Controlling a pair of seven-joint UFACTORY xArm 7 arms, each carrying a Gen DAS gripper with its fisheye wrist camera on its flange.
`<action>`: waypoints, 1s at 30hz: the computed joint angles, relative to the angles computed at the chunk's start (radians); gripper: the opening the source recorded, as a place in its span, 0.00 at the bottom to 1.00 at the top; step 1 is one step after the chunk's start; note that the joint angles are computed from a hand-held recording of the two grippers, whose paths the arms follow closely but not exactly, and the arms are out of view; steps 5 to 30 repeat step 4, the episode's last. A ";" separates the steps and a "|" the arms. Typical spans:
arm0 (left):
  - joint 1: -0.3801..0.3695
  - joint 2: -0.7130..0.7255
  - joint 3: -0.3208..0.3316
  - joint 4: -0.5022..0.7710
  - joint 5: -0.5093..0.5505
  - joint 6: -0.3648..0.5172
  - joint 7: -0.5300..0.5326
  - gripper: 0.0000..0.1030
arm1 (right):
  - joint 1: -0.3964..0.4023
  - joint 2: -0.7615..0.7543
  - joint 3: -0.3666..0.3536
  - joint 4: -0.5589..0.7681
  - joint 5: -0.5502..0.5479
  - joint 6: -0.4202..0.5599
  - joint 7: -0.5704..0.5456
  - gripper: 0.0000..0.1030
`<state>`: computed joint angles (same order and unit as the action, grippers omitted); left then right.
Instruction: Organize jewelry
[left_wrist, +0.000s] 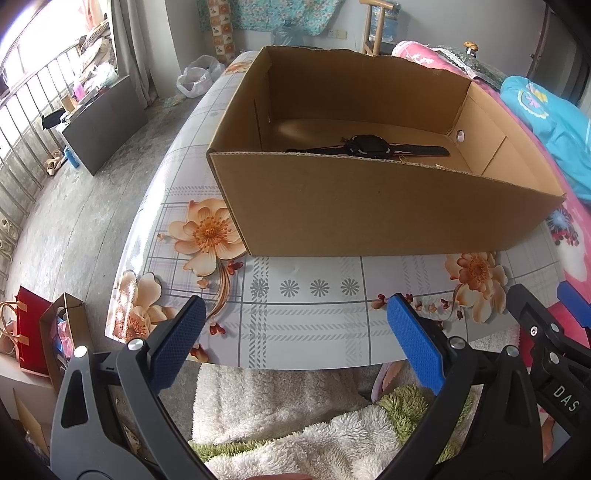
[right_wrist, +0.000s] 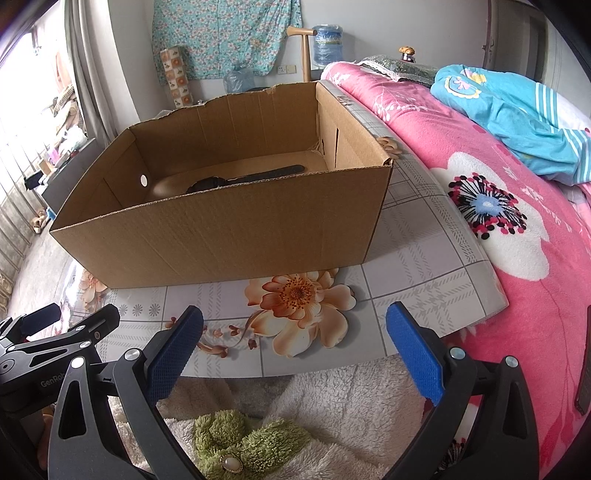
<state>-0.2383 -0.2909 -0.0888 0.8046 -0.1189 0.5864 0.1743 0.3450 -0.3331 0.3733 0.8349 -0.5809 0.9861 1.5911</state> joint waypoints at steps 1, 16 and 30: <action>0.000 0.000 -0.001 0.001 0.002 0.001 -0.001 0.92 | 0.000 -0.001 -0.001 -0.001 0.001 -0.001 0.000 0.94; 0.002 0.001 -0.002 -0.002 0.005 0.000 -0.007 0.92 | 0.001 0.000 -0.001 -0.002 0.001 -0.002 -0.001 0.94; 0.002 0.001 -0.002 -0.002 0.005 0.000 -0.007 0.92 | 0.001 0.000 -0.001 -0.002 0.001 -0.002 -0.001 0.94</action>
